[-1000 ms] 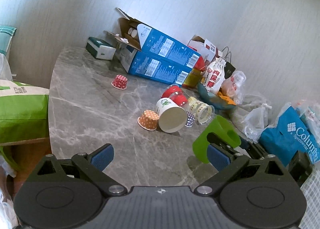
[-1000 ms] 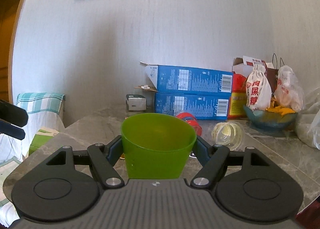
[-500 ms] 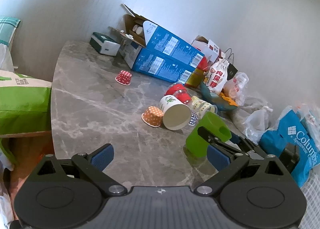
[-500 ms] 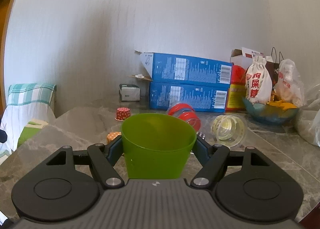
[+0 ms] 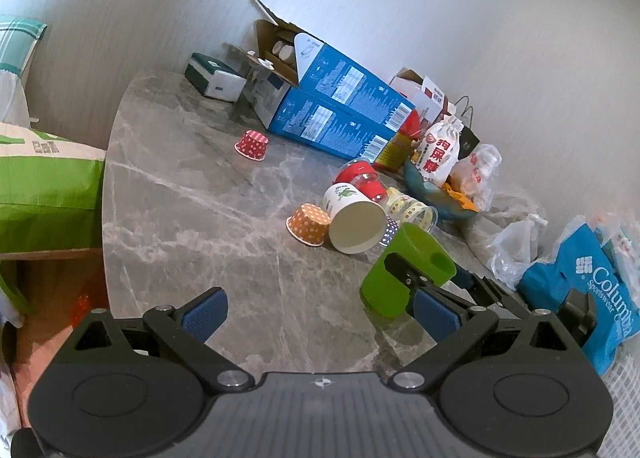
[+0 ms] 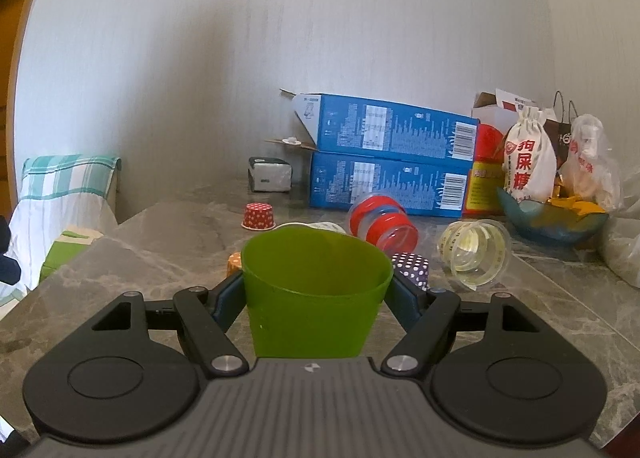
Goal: Flip cup upright
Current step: 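Lower the upright green cup onto the table with the right tool, then open the right tool and pull it back from the green cup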
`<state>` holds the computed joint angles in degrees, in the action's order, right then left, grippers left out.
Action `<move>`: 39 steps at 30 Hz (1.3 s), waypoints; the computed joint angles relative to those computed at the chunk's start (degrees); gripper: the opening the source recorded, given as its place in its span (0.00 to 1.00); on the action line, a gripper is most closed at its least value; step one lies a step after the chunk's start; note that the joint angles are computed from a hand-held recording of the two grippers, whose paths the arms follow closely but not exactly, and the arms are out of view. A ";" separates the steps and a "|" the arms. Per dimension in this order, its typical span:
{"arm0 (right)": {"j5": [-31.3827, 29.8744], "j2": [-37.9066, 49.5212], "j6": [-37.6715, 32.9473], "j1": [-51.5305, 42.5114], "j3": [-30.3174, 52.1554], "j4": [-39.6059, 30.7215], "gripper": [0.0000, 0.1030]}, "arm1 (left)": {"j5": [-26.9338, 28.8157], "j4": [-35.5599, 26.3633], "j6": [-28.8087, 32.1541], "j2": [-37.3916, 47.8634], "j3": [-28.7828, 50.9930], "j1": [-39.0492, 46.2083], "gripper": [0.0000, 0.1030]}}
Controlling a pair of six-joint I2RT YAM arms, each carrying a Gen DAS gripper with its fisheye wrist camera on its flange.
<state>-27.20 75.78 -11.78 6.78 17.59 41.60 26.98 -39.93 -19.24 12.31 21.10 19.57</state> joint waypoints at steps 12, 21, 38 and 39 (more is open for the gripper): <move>1.47 1.57 -0.04 1.70 1.67 -4.47 0.94 | 1.03 -0.84 0.40 0.14 0.03 1.25 0.98; -7.29 -16.07 3.12 -10.60 -2.14 -20.04 0.99 | -19.92 -0.91 -1.25 0.08 1.45 -17.30 0.98; -19.11 -34.69 -10.51 -30.55 18.42 -75.29 0.99 | -70.33 -6.51 -15.32 17.26 18.42 -71.57 0.98; -20.41 -35.42 -11.35 -31.90 18.16 -76.05 0.99 | -71.30 -6.01 -16.08 17.43 17.94 -72.97 0.98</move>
<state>-47.61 40.37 -23.13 -25.11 35.75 -34.44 -44.32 -45.94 -35.32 29.75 39.04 -53.40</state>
